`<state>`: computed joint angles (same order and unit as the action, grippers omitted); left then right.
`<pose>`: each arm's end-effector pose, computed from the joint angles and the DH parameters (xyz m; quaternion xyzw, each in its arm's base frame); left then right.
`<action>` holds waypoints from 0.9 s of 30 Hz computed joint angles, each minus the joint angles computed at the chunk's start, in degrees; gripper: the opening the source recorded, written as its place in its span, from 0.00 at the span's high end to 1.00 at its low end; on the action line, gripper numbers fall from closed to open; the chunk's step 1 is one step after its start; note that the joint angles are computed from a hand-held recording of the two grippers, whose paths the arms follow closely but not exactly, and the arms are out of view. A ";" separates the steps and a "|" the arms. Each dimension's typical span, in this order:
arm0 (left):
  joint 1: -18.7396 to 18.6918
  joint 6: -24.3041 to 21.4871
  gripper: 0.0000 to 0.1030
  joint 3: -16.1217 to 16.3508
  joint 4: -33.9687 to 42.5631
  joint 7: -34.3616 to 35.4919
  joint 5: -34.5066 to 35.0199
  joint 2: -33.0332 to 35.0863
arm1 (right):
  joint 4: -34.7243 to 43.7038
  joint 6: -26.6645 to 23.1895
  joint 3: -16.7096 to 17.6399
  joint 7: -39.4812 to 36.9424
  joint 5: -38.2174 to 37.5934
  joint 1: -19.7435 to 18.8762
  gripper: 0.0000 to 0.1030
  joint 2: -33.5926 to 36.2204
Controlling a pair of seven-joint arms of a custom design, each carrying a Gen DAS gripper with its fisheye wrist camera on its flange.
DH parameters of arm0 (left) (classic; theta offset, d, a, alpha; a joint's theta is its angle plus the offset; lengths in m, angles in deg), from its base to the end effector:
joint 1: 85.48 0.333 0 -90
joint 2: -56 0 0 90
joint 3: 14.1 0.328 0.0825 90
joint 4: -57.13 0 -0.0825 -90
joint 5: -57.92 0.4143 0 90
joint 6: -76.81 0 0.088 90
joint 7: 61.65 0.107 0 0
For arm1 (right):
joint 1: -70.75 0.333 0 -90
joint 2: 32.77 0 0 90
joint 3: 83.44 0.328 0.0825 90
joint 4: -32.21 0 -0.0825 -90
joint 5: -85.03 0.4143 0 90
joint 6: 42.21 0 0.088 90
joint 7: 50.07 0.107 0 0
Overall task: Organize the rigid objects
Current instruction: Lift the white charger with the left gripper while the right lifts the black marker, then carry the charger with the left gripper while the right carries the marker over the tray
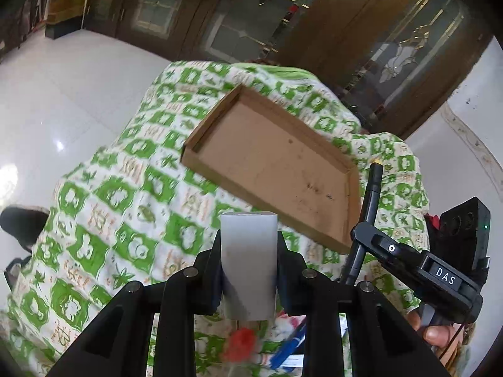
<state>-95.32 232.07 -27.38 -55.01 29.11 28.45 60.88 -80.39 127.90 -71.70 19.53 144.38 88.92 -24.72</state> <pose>0.6057 -0.2356 0.5055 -0.6537 0.6622 -0.3657 0.0220 0.5928 0.2671 0.4746 -0.5974 0.6546 -0.0086 0.4632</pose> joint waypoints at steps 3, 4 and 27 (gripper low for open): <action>-0.29 0.21 0.73 -0.14 1.18 -0.32 0.60 0.15 | -0.48 0.94 0.27 -3.47 3.69 -0.52 0.85 -1.34; -0.37 -0.07 0.73 -0.18 1.77 -0.47 0.89 0.36 | -0.74 1.35 0.17 -4.62 4.95 -0.53 0.85 -1.84; -0.07 -0.53 0.73 -1.66 7.54 -2.11 1.82 5.51 | -3.39 2.19 -3.14 -3.26 6.99 0.91 0.85 -3.96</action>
